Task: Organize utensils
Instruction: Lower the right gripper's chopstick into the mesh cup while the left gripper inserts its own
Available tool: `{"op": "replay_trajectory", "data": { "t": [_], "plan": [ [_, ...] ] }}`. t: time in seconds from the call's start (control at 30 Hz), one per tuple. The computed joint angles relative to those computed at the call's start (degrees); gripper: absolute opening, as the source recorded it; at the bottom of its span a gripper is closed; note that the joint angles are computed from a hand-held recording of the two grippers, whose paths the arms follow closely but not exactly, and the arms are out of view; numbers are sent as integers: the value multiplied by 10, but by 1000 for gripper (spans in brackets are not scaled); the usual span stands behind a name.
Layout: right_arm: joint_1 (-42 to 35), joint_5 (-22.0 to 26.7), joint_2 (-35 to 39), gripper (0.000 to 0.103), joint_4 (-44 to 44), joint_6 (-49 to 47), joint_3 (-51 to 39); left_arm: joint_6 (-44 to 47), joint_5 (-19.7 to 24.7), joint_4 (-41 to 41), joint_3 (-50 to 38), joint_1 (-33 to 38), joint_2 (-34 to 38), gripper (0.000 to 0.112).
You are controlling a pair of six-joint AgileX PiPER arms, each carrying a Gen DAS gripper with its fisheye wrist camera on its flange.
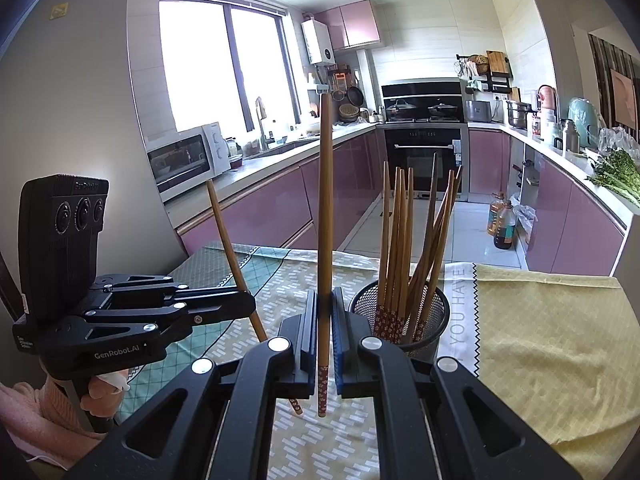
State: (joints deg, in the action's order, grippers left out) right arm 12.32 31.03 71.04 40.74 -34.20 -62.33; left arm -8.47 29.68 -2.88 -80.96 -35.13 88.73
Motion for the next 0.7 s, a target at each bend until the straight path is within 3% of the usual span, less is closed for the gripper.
{"op": "replay_trajectory", "data": {
  "t": [0.7],
  "plan": [
    [-18, 12, 4, 6, 16, -18, -17, -9, 3, 16, -19, -6, 9, 7]
  ]
}}
